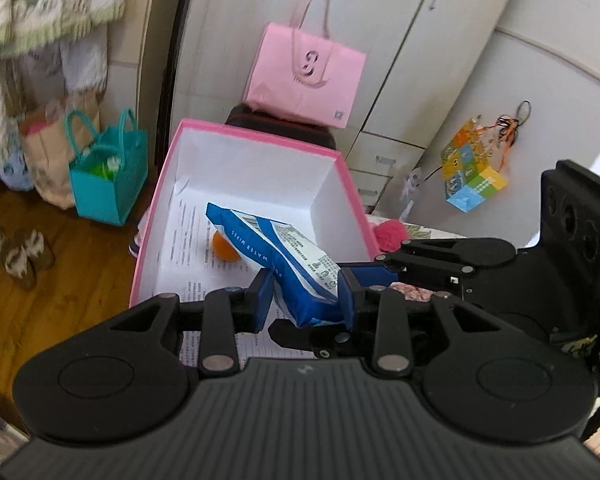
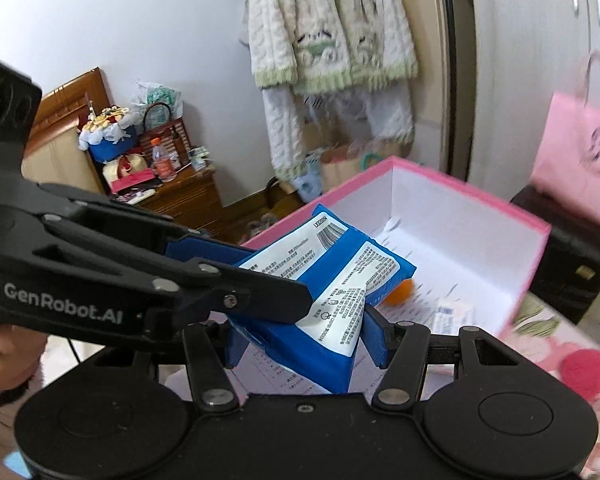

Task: Organize soft objects
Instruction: 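Carry the blue wet-wipes pack with the left tool into the pink box, then open the left tool to release the wipes and withdraw from the box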

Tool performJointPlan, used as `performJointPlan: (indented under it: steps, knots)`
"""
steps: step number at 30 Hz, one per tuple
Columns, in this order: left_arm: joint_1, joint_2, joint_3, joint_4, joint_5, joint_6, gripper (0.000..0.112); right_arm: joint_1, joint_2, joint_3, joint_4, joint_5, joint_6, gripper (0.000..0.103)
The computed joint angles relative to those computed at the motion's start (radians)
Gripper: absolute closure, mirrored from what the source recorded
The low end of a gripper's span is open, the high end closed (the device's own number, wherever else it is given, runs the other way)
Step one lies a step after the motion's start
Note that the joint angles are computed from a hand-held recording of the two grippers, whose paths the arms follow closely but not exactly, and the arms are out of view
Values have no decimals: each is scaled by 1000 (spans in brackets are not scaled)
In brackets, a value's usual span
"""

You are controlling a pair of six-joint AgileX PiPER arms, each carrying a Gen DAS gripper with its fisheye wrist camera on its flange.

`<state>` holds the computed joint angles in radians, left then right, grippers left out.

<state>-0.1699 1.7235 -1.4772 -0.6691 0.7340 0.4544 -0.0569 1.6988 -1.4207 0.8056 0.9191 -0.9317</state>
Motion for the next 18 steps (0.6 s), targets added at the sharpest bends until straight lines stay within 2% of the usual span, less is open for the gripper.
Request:
performJointPlan:
  steps: [12, 14, 18]
  knots:
    - [19, 179, -131, 34, 67, -82, 80, 68, 188, -173, -176, 46, 121, 41]
    - [6, 198, -146, 55, 53, -97, 80, 83, 206, -198, -220, 38, 131, 41]
    - [-32, 184, -106, 112, -16, -103, 79, 115, 187, -178, -320, -31, 147, 39]
